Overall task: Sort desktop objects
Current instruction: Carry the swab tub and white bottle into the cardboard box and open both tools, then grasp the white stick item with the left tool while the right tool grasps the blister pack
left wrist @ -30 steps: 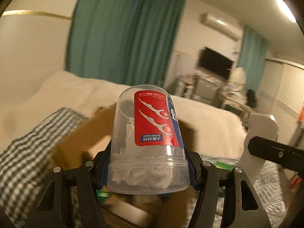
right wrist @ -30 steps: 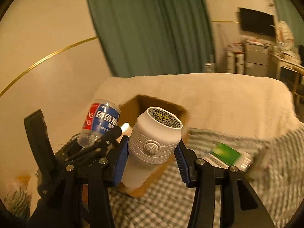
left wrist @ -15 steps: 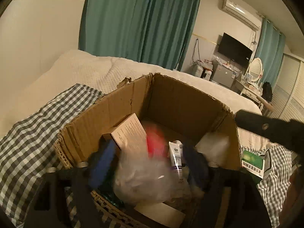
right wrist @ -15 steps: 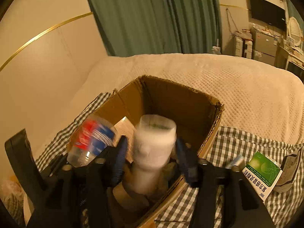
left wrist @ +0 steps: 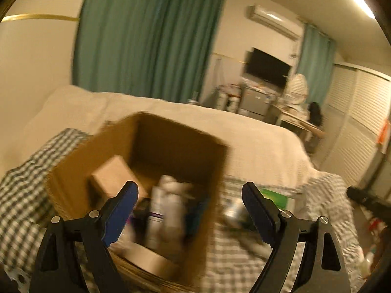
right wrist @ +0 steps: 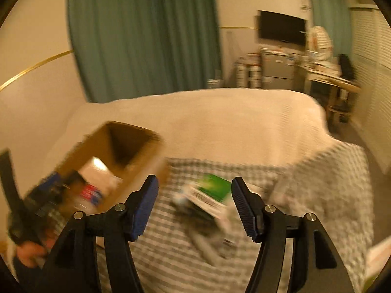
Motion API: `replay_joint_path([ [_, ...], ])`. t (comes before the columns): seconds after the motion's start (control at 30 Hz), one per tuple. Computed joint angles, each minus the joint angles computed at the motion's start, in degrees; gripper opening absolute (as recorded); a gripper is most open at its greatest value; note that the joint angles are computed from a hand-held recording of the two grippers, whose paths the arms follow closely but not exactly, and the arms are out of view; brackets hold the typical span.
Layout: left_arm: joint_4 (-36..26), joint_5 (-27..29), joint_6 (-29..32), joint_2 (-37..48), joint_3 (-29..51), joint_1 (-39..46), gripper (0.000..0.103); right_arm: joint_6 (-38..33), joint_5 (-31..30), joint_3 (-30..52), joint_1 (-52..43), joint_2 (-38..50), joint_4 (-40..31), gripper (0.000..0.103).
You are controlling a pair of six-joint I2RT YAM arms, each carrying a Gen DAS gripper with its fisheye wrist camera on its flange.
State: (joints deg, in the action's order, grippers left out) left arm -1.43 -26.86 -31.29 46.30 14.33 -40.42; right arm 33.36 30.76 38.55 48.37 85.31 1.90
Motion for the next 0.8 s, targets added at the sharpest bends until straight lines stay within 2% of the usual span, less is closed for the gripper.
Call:
replay_joint_path([
  [0.13, 1.33, -7.09, -8.23, 11.91, 5.28, -14.53, 0.098, 3.86, 0.27, -11.05, -3.37, -8.20, 0.55, 0.062],
  [0.2, 3.91, -7.81, -11.04, 18.93, 7.07, -17.56, 0.098, 4.13, -1.09, -15.56, -4.84, -10.86, 3.11, 0.062],
  [0.47, 11.14, 1.82, -19.04, 51.58, 18.74, -18.42, 0.098, 1.24, -6.24, -24.76, -9.18, -9.64, 15.86, 0.062],
  [0.63, 13.87, 5.65, -19.37, 63.23, 24.71, -16.07, 0.096, -2.14, -10.04, -27.98, -13.70, -3.44, 25.46, 0.062],
  [0.67, 14.34, 6.31, -19.39, 65.13, 25.72, -15.41, 0.093, -2.56, -10.91, -28.50, -14.55, -2.29, 27.10, 0.062],
  [0.73, 14.07, 8.02, -18.92, 68.13, 27.87, -13.90, 0.080, -3.40, -13.03, -29.25, -16.44, -0.20, 30.05, 0.062],
  [0.8, 15.35, 12.34, -17.96, 70.68, 29.20, -11.84, 0.054, -3.97, -14.42, -29.74, -17.64, 0.74, 31.72, 0.062],
])
